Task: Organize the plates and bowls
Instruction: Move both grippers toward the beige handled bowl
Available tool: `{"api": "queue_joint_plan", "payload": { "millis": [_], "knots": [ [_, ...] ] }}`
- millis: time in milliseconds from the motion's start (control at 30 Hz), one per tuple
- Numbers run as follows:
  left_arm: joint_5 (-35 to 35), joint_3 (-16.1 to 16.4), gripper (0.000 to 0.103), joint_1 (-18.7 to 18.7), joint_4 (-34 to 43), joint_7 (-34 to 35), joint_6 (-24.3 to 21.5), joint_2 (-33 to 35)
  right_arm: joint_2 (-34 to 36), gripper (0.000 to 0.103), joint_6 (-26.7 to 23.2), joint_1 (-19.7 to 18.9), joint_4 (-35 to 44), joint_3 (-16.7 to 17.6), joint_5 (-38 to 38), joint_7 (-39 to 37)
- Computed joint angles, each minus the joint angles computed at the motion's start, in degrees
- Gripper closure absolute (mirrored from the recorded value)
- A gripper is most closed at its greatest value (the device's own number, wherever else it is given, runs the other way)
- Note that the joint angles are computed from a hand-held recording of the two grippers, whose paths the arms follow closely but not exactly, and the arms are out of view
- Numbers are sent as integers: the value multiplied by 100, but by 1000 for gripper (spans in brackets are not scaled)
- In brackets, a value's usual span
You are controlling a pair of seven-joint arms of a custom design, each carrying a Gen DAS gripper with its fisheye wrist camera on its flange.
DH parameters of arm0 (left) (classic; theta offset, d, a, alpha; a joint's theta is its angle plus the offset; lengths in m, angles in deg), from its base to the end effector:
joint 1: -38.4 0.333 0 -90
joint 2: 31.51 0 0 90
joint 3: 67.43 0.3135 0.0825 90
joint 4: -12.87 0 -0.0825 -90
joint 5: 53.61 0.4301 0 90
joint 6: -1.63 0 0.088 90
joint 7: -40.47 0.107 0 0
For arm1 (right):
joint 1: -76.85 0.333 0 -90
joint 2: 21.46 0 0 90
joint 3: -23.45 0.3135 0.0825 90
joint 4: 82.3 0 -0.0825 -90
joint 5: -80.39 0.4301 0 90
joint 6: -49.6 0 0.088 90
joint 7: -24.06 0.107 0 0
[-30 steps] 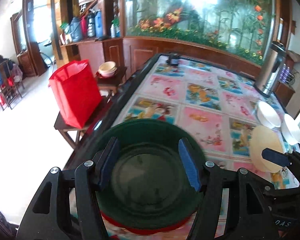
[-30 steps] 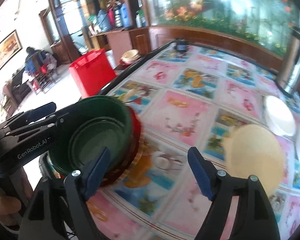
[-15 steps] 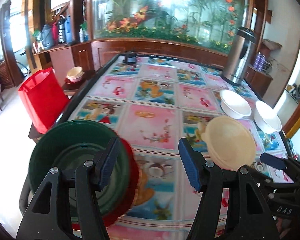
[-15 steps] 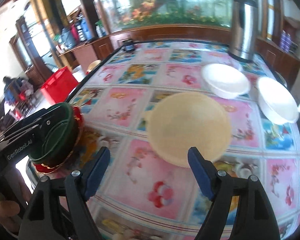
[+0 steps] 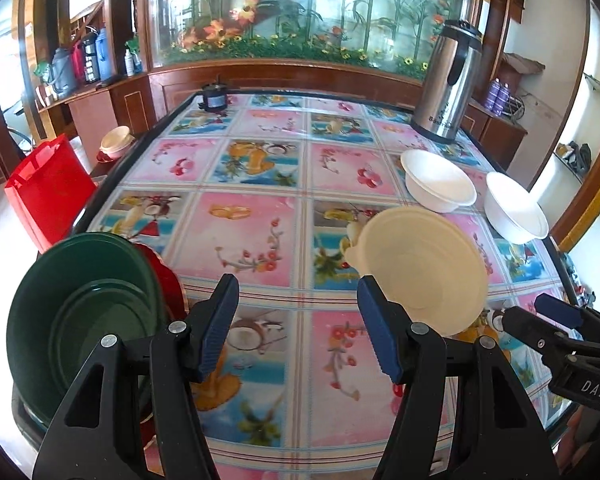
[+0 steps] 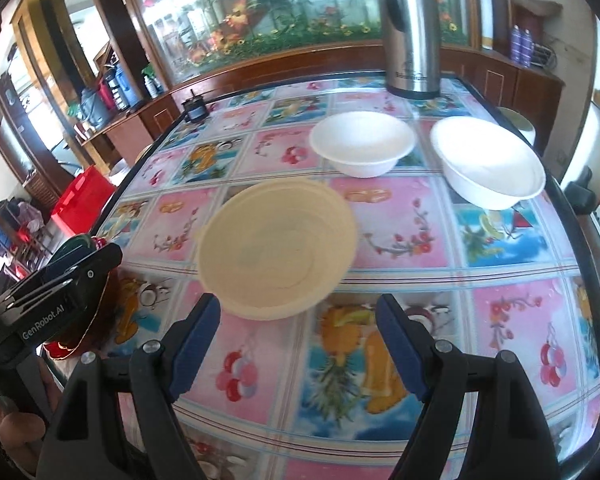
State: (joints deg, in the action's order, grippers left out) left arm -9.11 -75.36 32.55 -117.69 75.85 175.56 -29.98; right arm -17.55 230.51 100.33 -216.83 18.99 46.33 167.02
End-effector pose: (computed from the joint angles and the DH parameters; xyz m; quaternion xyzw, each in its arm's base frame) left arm 0.5580 -0.1916 0.3802 -0.6464 0.6660 -0.2934 0.2293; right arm 0.5285 0.2355 0.3432 -0.6620 0.6569 -0.1569 0.3251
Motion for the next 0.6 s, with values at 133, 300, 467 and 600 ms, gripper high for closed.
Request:
{"api": "queue_joint_plan", "payload": {
  "millis": [133, 300, 467, 600],
  "knots": [
    [-11, -18, 41, -67, 115, 55, -82, 113, -9, 23, 44, -102, -74, 13, 242, -162],
    [-412, -35, 41, -143, 232, 373, -100, 279, -25, 23, 26, -140, -136, -18, 394, -280],
    [-533, -14, 41, -257, 427, 499, -220, 461, 7, 23, 40, -180, -136, -7, 632, -509],
    [-679, 15, 41, -350, 581, 648, -277, 605, 80, 23, 30, -227, -106, 67, 1117, -864]
  ]
}}
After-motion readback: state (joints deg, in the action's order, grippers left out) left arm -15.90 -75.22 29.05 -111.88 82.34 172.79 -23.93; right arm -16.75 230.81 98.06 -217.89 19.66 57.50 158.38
